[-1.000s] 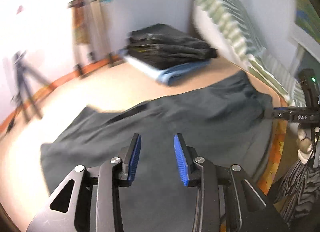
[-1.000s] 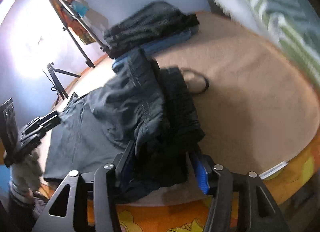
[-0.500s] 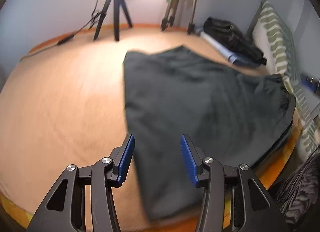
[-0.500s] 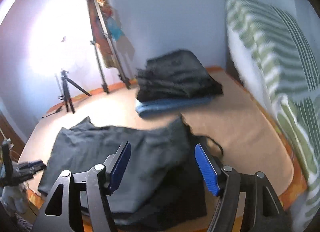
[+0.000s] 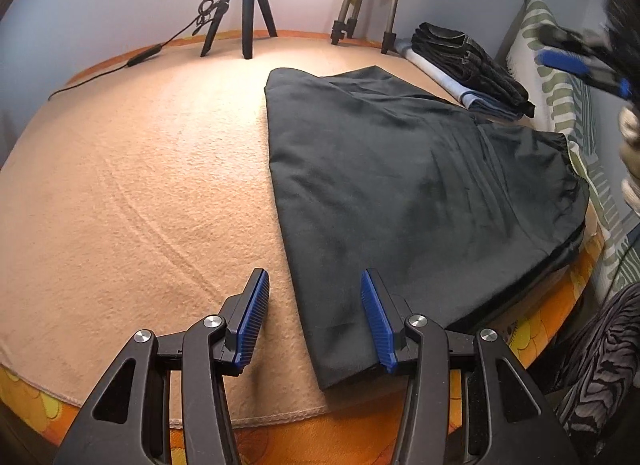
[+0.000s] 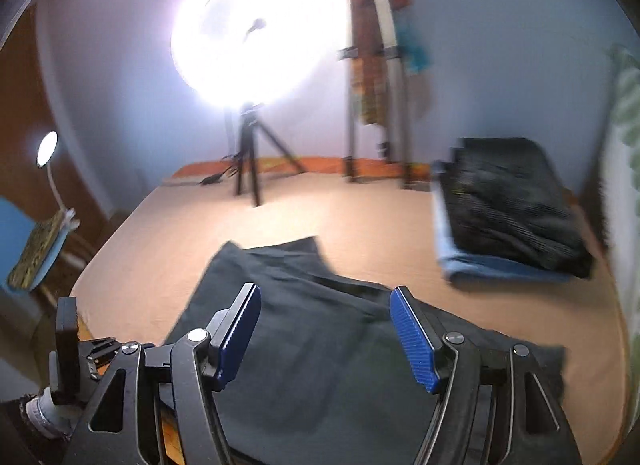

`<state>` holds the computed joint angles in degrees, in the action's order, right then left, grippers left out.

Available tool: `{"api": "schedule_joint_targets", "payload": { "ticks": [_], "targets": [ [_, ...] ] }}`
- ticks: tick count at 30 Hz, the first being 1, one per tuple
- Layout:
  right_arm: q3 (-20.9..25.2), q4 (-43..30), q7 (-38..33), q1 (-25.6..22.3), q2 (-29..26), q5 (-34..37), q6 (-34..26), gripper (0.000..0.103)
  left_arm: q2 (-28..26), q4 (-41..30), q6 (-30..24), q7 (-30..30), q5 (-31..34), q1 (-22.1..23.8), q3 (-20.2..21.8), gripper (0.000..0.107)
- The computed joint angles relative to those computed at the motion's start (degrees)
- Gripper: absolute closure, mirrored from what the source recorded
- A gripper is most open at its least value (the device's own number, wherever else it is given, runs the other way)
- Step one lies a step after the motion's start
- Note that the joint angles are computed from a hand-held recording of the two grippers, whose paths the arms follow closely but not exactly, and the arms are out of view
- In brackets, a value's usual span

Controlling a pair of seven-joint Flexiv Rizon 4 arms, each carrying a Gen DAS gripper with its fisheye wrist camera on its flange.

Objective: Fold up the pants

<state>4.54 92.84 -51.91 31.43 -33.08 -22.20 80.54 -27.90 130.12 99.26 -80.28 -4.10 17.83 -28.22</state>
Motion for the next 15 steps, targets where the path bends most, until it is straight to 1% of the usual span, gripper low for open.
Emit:
{"api": "schedule_joint_targets", "payload": {
  "ticks": [1,3,6,7,11,15],
  "targets": [
    [2.81,-3.13,-2.09,-1.17,-2.03,0.85,-2.1,0.033,-0.03,0.05,0.12,-0.01,0.05,0.27,-0.26,0.06],
    [6.75,-7.89,-5.97,-2.33,-5.18,2.6,-5.49,0.033,-0.08,0.17,0.24,0.1,0.31,1.02,-0.85,0.06],
    [10.65,-15.68,-11.52,-2.26,-10.01,5.64,-11.4,0.033,-0.08,0.26,0.15,0.18,0.57,1.58,-1.39,0.06],
    [12.45,-19.63,-13.75,-2.24,-12.22,6.94,-14.56,0.033,-0.06,0.26,0.2,0.19,0.63,1.5,-1.33,0.06],
    [14.78,-31.6,-17.99,-0.29,-18.73,10.9,-23.87,0.033,-0.15,0.25,0.16,0.48,0.93,1.77,-1.57,0.06],
    [14.71,-43.48,-20.39,2.69,-25.02,13.56,-32.86,0.033,-0.34,0.29,-0.05,0.65,0.94,2.27,-2.05,0.06]
  ]
}}
